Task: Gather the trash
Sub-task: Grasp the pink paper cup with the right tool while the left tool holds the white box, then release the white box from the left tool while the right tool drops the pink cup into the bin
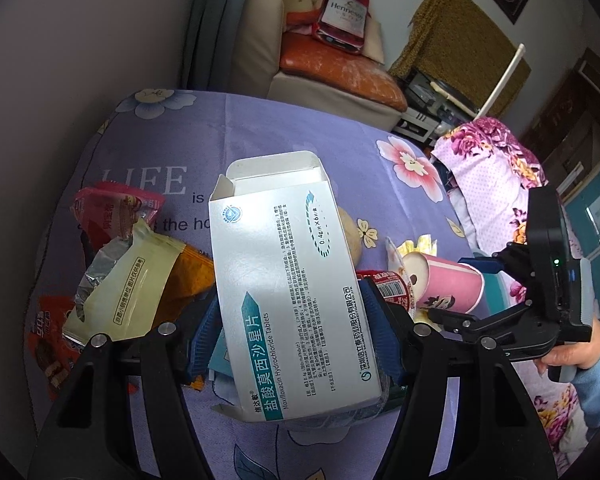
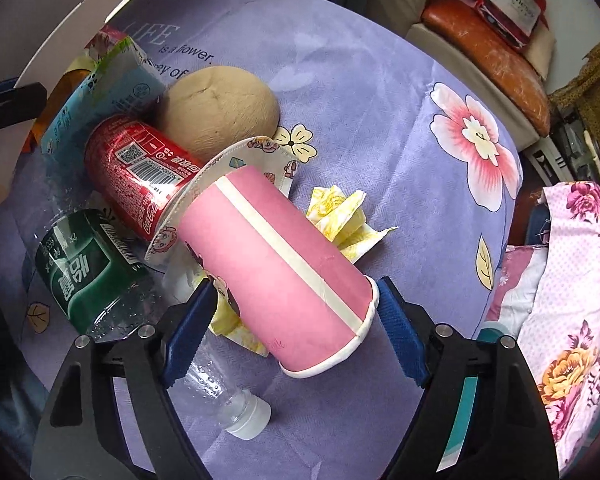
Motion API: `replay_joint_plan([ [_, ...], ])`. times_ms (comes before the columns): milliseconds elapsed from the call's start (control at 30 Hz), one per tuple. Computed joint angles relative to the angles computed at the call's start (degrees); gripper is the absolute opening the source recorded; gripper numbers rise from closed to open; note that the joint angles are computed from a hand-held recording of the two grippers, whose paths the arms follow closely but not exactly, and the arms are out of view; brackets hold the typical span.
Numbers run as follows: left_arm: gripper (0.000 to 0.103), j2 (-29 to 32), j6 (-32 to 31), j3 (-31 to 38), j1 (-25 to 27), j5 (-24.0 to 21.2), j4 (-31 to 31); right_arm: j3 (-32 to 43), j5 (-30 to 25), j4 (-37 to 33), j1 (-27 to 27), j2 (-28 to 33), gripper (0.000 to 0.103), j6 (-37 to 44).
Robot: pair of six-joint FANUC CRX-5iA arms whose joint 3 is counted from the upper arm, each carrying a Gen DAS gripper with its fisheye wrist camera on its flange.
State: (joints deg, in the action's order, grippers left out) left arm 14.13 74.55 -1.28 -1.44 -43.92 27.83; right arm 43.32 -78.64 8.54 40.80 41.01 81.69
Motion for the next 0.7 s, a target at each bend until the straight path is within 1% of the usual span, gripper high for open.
replay_joint_plan([
  [133, 0.066, -0.2, -0.5, -0.4, 0.5, 0.3, 0.6, -2.0, 1.6, -1.9, -0.6, -2.2, 0.072, -3.7],
  [367, 0.066, -0.9, -0.4, -0.9, 0.3, 0.8, 0.6, -6.5, 7.2, -7.7, -2.4, -7.3, 0.070, -8.9],
  [700, 0.066, -0.6, -0.2, 1.7, -2.0, 0.3, -0.2, -15.3, 16.2, -9.2, -4.8, -14.4, 0.070, -15.6],
])
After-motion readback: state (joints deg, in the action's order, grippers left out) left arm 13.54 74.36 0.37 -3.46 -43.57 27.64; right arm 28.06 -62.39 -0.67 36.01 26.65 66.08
